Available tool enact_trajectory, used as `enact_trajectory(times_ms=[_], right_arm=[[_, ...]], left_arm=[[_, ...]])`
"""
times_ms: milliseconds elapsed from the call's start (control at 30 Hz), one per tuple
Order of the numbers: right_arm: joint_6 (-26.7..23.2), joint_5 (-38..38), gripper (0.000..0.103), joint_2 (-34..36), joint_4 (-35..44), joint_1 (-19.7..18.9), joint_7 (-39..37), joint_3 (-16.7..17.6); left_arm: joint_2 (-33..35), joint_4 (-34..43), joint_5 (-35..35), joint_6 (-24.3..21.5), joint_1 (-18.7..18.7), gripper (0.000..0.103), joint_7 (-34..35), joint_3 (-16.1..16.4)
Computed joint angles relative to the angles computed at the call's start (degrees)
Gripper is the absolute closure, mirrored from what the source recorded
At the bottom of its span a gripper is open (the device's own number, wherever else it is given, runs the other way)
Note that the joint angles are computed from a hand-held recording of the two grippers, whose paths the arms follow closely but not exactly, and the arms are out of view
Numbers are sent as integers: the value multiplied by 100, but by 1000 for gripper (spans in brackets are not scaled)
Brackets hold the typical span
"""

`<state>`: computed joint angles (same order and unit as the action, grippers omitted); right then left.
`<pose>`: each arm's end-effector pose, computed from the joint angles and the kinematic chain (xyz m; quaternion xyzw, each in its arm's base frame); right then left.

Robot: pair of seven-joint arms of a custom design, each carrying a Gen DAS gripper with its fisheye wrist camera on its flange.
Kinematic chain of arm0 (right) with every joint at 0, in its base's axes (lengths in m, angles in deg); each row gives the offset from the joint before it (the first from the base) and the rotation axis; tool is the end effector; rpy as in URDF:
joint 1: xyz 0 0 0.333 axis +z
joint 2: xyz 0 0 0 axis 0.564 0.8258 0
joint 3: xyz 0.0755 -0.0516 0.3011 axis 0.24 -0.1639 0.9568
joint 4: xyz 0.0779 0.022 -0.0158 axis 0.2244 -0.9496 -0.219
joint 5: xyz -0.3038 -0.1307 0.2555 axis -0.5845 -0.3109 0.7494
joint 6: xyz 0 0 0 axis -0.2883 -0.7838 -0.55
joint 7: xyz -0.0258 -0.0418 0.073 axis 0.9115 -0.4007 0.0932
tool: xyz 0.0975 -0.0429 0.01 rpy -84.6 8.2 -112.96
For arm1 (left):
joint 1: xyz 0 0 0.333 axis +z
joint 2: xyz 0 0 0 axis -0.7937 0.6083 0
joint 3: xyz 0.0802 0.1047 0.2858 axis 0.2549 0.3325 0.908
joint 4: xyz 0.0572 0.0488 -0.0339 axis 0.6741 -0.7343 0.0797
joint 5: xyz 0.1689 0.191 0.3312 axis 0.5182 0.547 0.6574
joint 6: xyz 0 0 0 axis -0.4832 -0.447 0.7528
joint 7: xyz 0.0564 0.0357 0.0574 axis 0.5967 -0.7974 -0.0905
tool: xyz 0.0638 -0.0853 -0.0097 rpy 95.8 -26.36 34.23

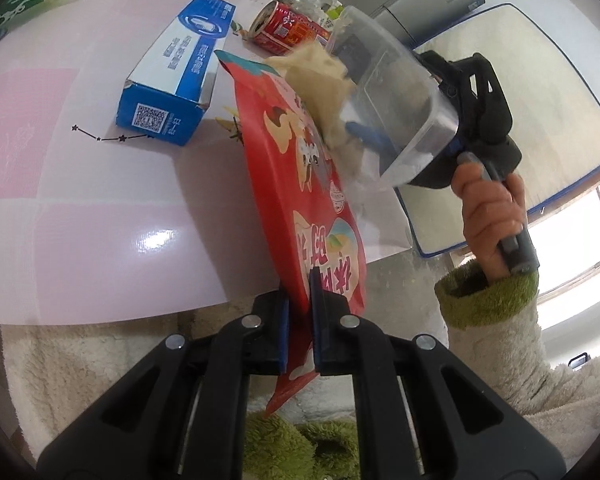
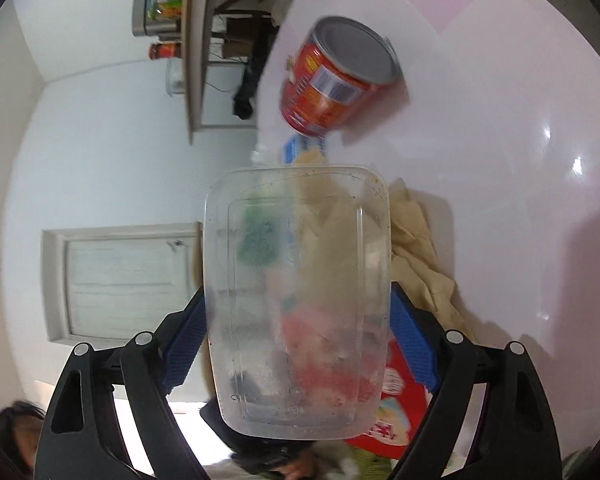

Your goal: Collect trash

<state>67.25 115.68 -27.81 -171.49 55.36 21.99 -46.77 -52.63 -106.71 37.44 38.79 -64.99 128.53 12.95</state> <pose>0.5164 0.2298 0.5512 -0.4547 0.6930 0.3229 0.4569 0.4456 -0.1209 0.5739 0.5468 -0.7289 0.3822 0.1538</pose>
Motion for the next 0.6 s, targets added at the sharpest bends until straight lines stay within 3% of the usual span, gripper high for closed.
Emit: enact_trajectory(times_ms=[133,300,433,600], right_arm=[[247,-882,18,57,182,-1,506,159],[461,-3205,17,55,497,-60,1884,452],[268,-5185,13,91,879,-92,2770,686],[-142,-6649,12,287,1320,-32,3560,833]], left_arm=[[9,18,-22,-33,-8,96,-43,-3],[86,31,-71,-56,20,96,63,34],[88,-10,-117,-104,73,96,101,45],[127,5,-158,-115,99,96,121,13]])
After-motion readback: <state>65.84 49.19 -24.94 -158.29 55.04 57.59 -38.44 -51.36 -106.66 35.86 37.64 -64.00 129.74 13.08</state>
